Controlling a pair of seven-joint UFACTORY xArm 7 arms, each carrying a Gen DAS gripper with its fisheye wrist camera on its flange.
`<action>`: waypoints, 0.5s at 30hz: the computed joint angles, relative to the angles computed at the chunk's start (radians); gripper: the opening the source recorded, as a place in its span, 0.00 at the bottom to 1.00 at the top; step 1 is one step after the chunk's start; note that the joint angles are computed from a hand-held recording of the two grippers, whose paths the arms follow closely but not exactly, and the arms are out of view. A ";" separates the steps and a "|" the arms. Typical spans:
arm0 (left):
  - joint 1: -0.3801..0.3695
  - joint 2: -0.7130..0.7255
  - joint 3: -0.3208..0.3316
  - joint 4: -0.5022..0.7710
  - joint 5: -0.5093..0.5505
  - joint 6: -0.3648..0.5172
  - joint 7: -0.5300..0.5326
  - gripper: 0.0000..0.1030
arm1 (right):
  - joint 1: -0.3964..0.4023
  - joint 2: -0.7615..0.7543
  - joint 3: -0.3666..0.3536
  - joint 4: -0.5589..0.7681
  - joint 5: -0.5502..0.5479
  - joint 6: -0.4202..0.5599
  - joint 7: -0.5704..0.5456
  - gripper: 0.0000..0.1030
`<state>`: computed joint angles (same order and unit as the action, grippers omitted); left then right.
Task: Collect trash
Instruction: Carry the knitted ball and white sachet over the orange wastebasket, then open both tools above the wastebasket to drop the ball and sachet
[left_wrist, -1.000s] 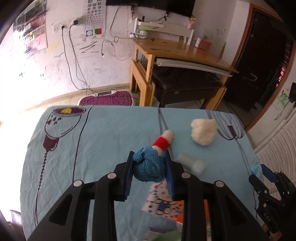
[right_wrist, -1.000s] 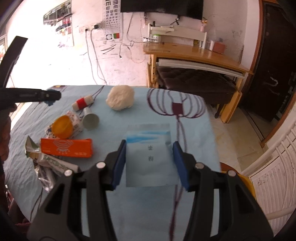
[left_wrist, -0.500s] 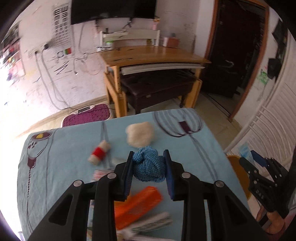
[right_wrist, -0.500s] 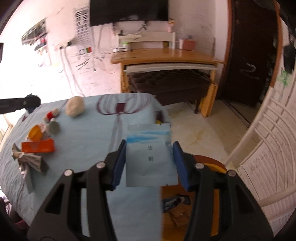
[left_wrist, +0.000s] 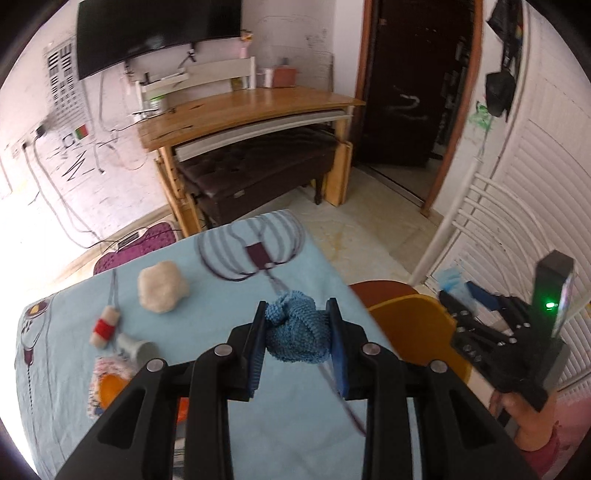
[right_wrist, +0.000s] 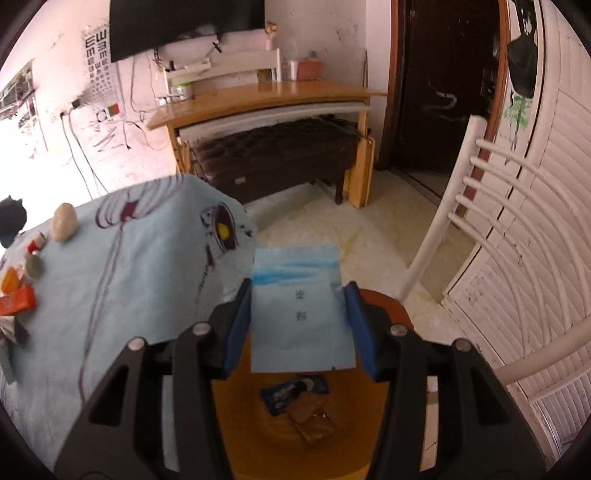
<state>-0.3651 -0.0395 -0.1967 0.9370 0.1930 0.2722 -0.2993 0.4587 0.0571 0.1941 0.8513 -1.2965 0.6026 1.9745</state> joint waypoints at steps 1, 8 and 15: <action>-0.009 0.015 -0.008 0.014 -0.005 0.002 0.003 0.25 | -0.002 0.005 -0.002 0.000 0.003 -0.005 -0.001 0.47; -0.072 0.111 -0.024 0.098 0.028 0.042 -0.039 0.25 | -0.020 0.038 -0.029 -0.012 0.035 -0.061 -0.032 0.48; -0.131 0.202 -0.020 0.168 0.012 0.083 -0.035 0.25 | -0.051 -0.015 -0.046 -0.083 -0.014 -0.116 0.060 0.63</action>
